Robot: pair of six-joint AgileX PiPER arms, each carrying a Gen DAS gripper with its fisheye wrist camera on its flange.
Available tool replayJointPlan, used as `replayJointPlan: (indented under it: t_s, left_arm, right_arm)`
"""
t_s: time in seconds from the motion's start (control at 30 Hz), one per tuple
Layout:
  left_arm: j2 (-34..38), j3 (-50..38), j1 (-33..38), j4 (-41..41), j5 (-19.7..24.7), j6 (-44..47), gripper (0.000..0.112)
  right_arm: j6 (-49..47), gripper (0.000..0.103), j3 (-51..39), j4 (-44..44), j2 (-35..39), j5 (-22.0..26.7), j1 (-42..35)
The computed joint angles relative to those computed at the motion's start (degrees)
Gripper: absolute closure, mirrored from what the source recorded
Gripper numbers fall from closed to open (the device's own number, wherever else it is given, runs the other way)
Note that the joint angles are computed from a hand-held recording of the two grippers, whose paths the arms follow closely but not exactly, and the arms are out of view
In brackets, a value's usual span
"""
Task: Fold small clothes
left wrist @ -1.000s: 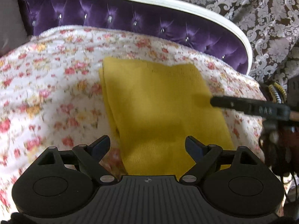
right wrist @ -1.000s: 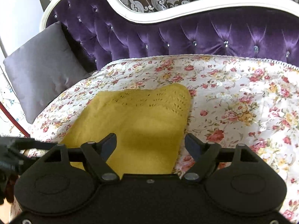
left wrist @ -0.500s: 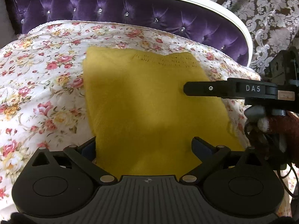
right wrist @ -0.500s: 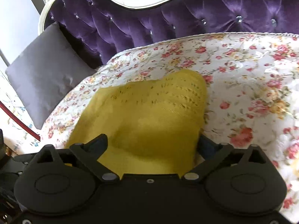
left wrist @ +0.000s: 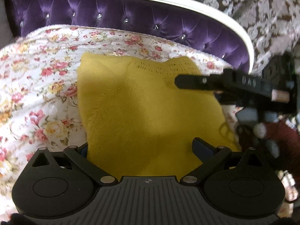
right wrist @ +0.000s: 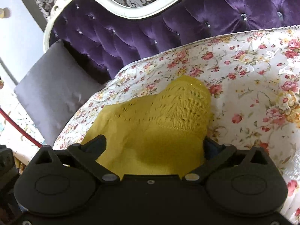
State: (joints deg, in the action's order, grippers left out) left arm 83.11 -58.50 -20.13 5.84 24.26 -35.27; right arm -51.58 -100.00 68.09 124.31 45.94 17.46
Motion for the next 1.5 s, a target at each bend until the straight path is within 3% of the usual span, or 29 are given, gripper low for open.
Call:
replayJointPlan:
  t_s: [0.03,0.07,0.13,0.17,0.23,0.3,0.47,0.63,0.9,1.07,1.2,1.3,1.37,1.43,1.5]
  left_arm:
    - [-0.8,1.0,1.0,-4.0,-1.3,2.4,0.012]
    - [-1.4,1.8,2.0,-8.4,-2.2,5.6,0.013]
    - [-2.3,2.6,3.6,-16.3,-2.3,12.1,0.03]
    - [-2.4,2.6,4.0,-18.0,-2.0,13.6,0.039]
    - [-2.3,1.8,3.5,-14.6,-0.2,9.9,0.084]
    - [-2.0,0.6,3.2,-13.4,2.4,9.7,0.092]
    - [-4.1,0.2,2.3,-17.6,6.7,12.3,0.094]
    - [-9.2,3.0,-2.8,-18.1,9.9,9.9,0.094]
    - [-17.3,8.2,-18.5,-8.9,14.1,-7.2,0.094]
    - [-20.3,9.9,-29.7,5.2,17.3,-24.7,0.093]
    - [-21.9,8.3,-35.1,10.5,24.1,-31.7,0.092]
    - [-20.6,2.5,-43.4,21.2,35.2,-39.7,0.092]
    - [-18.0,-1.8,-49.1,30.1,42.9,-43.1,0.092]
    - [-15.0,-4.2,-50.4,36.6,45.2,-43.9,0.087]
    - [-11.8,-5.6,-48.8,39.6,44.3,-44.2,0.083]
  right_arm:
    - [-0.1,0.012,0.4,-0.4,-0.4,-0.3,0.0]
    - [0.3,0.03,0.3,-1.3,-0.6,0.0,-0.1]
    - [3.2,0.046,0.0,-5.3,-1.1,-1.1,0.1]
    - [3.6,0.049,-0.6,-5.4,-0.8,-0.1,-0.3]
    - [5.1,0.053,-1.0,-5.1,-0.5,1.0,-1.0]
    - [6.5,0.054,-0.6,-5.6,-0.9,0.8,-1.0]
    - [8.6,0.055,4.8,-8.7,-5.9,-0.5,-0.9]
    - [7.6,0.055,18.0,-10.1,-15.6,-1.2,-2.4]
    - [4.3,0.051,40.3,-10.7,-33.0,0.9,-6.9]
    - [4.9,0.03,48.7,-14.6,-41.9,-4.3,-8.0]
    - [3.1,0.03,52.6,-11.8,-47.9,-6.5,-11.7]
    - [-0.9,0.031,54.6,-8.8,-52.2,-9.4,-12.5]
    - [-1.8,0.037,54.6,-9.0,-53.2,-13.2,-9.9]
    - [-2.4,0.041,54.2,-10.1,-52.8,-16.4,-6.6]
    - [-3.1,0.045,53.1,-10.4,-50.6,-20.3,-2.5]
